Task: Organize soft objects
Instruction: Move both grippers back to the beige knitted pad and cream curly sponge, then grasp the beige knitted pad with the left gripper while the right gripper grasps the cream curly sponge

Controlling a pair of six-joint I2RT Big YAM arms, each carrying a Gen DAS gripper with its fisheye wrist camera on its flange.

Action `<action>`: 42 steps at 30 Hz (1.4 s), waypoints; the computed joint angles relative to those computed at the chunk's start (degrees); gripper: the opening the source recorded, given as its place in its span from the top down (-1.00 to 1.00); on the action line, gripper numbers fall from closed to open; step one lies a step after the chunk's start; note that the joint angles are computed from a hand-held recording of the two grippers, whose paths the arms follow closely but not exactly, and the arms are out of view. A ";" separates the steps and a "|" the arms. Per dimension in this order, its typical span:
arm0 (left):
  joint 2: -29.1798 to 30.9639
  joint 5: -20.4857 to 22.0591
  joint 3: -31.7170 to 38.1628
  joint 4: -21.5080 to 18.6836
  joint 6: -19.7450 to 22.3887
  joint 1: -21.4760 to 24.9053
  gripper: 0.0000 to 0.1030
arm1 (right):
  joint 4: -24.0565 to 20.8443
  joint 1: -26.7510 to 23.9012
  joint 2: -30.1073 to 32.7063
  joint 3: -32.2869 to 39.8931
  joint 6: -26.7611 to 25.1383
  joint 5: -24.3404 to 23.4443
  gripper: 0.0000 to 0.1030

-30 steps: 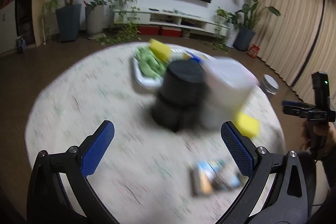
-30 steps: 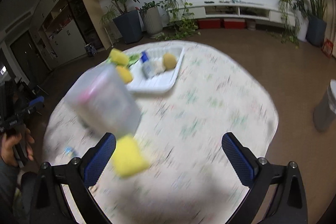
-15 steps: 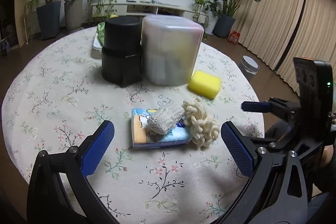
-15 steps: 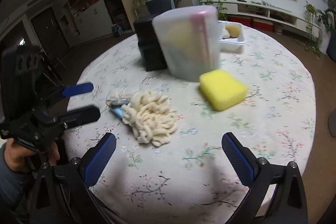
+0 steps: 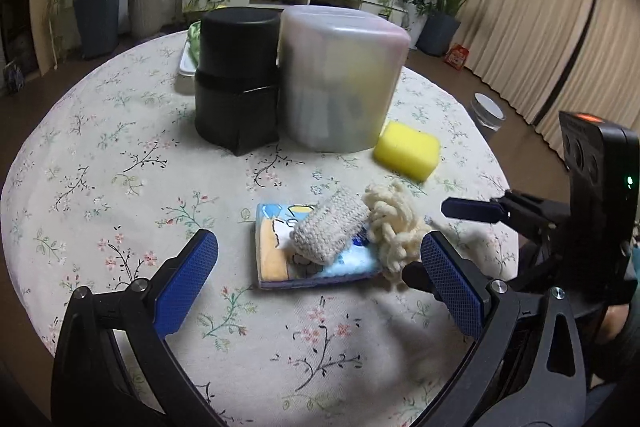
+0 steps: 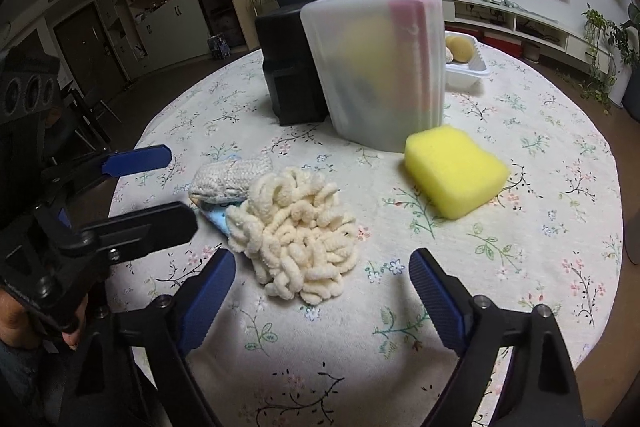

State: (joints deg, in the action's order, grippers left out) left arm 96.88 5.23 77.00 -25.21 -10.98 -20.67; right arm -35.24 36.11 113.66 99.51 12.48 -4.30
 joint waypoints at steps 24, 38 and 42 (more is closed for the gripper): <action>3.77 -0.52 5.92 -4.28 0.91 -0.59 -0.99 | -1.46 -0.73 3.37 4.08 0.69 -3.50 -0.44; 6.02 1.22 8.45 -7.39 3.30 -0.24 -0.97 | -2.17 -0.42 4.36 5.23 -1.11 -1.26 -0.10; 5.86 2.38 8.05 -6.93 3.24 -0.06 -0.97 | -2.17 -0.57 4.37 5.24 -1.36 -1.18 0.07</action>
State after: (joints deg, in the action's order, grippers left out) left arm 102.74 7.61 85.05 -32.15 -7.74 -20.73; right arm -37.41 35.54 118.03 104.75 11.12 -5.48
